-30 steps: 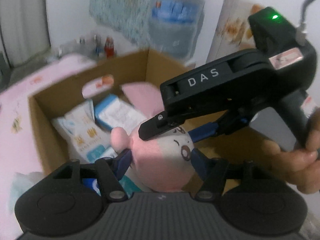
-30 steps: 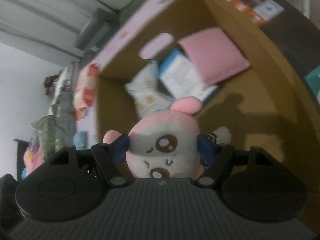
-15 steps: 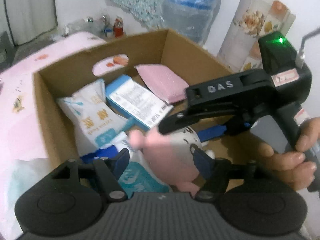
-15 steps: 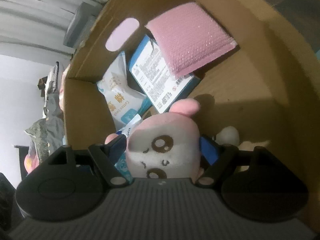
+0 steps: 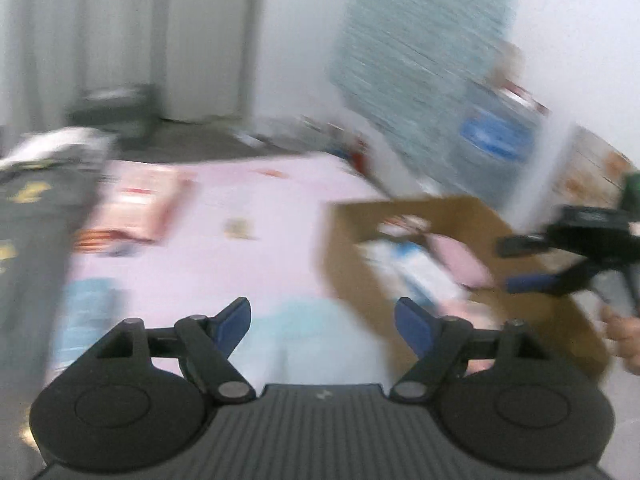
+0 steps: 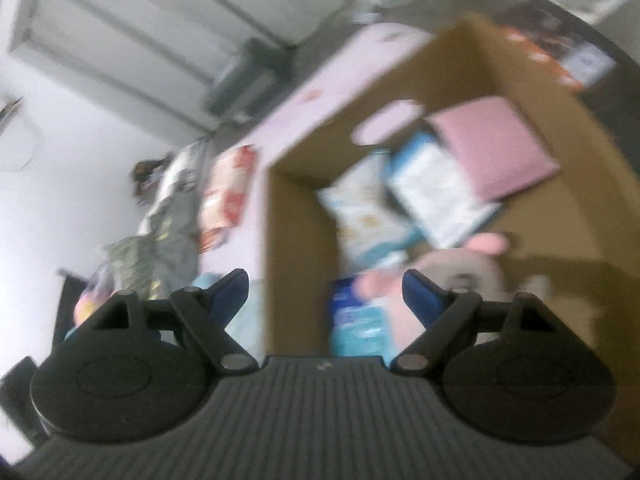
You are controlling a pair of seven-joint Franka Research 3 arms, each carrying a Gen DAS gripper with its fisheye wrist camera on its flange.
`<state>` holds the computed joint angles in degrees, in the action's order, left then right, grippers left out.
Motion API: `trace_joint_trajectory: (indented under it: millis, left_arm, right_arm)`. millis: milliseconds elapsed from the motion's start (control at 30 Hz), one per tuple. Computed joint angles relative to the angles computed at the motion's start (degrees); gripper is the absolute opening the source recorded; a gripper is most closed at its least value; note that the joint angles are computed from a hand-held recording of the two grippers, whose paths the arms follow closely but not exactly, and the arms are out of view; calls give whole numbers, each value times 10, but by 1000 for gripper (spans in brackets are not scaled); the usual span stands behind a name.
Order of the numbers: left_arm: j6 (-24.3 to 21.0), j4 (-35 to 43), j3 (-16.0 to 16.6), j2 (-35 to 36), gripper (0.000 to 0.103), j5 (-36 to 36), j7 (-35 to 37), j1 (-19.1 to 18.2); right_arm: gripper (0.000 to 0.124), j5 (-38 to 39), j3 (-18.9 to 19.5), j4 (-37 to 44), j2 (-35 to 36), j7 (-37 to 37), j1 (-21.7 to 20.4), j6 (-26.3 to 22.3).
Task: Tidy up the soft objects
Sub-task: 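Move the right tool to the light-blue rolled towel and grasp it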
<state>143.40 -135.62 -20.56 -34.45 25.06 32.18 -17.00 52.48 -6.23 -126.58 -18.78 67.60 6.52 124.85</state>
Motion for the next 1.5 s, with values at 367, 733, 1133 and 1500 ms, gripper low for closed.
trace_joint_trajectory:
  millis: [367,733,1133,1500]
  left_arm:
    - [-190,-159,16,-249,80,-11,-95,7]
    - [-110,-228,68,-255,62,-32,-75,17]
    - [-10,-159,135,-53,60,-52,95,105]
    - [16,-118,143,52,56,-98,158,131]
  right_arm:
    - [85,36,71,119,91,-21,94,-53]
    - [85,-31,156,288,269,71,176,-70]
    - [83,-112,182,503,488,242,205,-42]
    - [60,-130,214,559,567,231,203,-5]
